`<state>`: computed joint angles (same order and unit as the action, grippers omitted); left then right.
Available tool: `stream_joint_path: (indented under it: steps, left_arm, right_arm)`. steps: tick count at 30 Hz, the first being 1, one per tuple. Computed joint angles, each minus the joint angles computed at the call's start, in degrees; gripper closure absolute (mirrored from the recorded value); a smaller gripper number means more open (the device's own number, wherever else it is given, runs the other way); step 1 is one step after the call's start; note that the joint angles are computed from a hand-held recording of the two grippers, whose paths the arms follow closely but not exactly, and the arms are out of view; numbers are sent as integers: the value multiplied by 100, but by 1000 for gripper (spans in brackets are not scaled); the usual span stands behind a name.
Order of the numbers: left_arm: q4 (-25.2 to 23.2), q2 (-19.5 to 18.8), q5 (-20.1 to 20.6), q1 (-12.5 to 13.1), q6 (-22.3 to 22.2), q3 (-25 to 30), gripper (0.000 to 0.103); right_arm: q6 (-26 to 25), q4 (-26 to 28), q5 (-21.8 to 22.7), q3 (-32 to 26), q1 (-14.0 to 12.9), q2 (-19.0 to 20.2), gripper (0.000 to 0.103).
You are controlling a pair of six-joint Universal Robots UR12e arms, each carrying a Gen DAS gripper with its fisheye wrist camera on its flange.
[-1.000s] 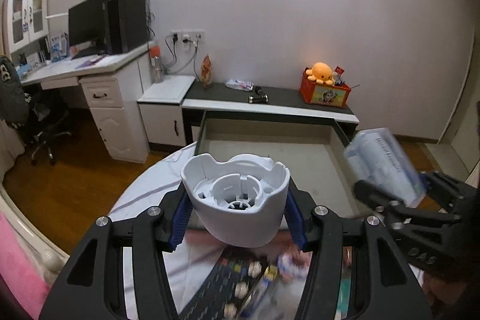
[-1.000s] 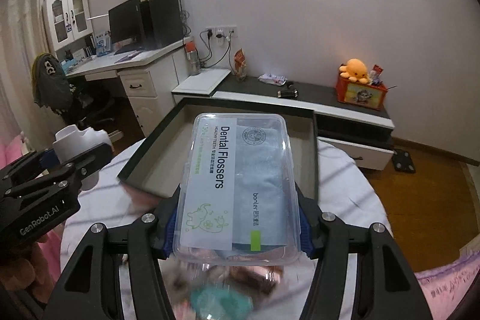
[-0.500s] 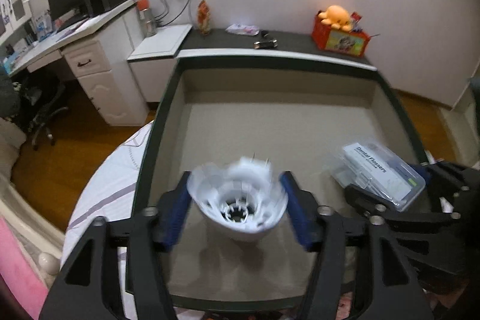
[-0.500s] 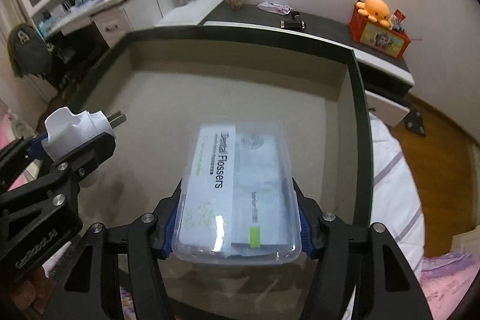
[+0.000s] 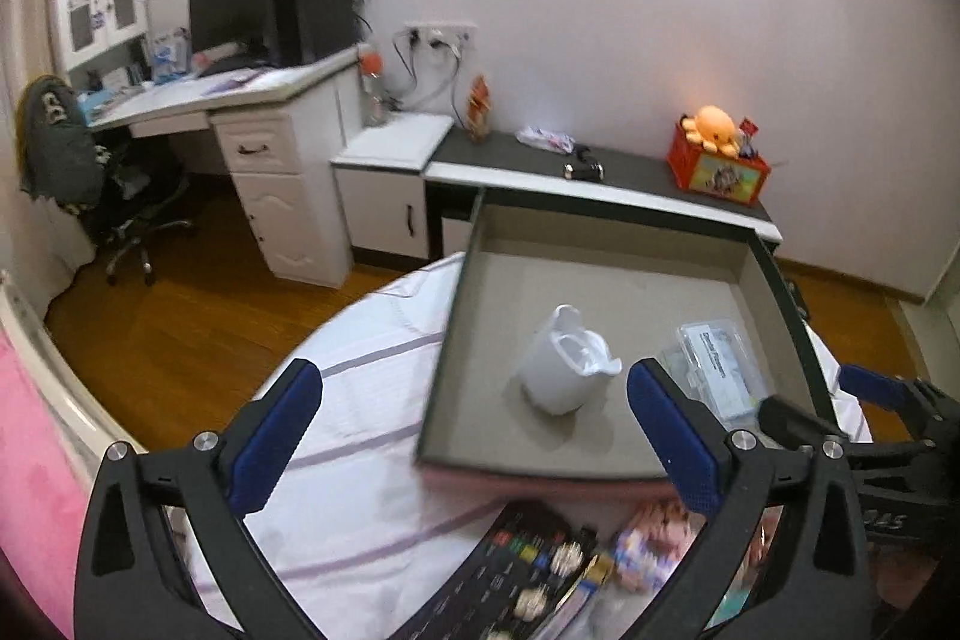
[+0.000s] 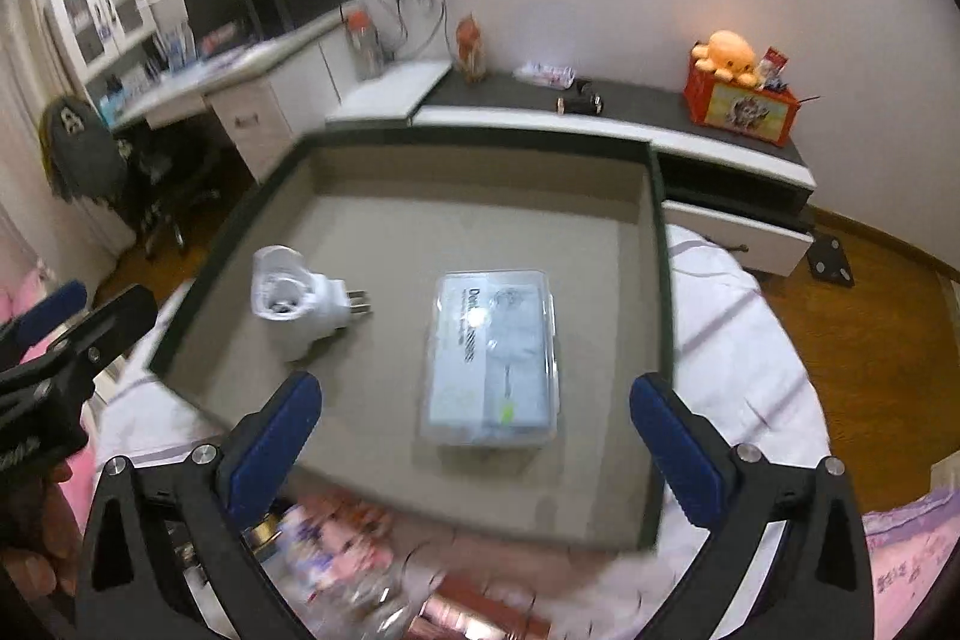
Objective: Organize rigid objects
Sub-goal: 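Carry both items into the pink box and open both tools to release, then withdraw both tools from the box and approach the remaining objects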
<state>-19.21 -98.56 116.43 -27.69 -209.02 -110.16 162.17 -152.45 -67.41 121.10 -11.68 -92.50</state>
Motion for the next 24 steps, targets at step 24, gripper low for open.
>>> stream_joint_path:
  steps: [24]
  left_arm:
    - [268,1009,1777,-1299,-519,-1109,0]
  right_arm:
    - [-128,-231,778,1750,-1157,-2698,0]
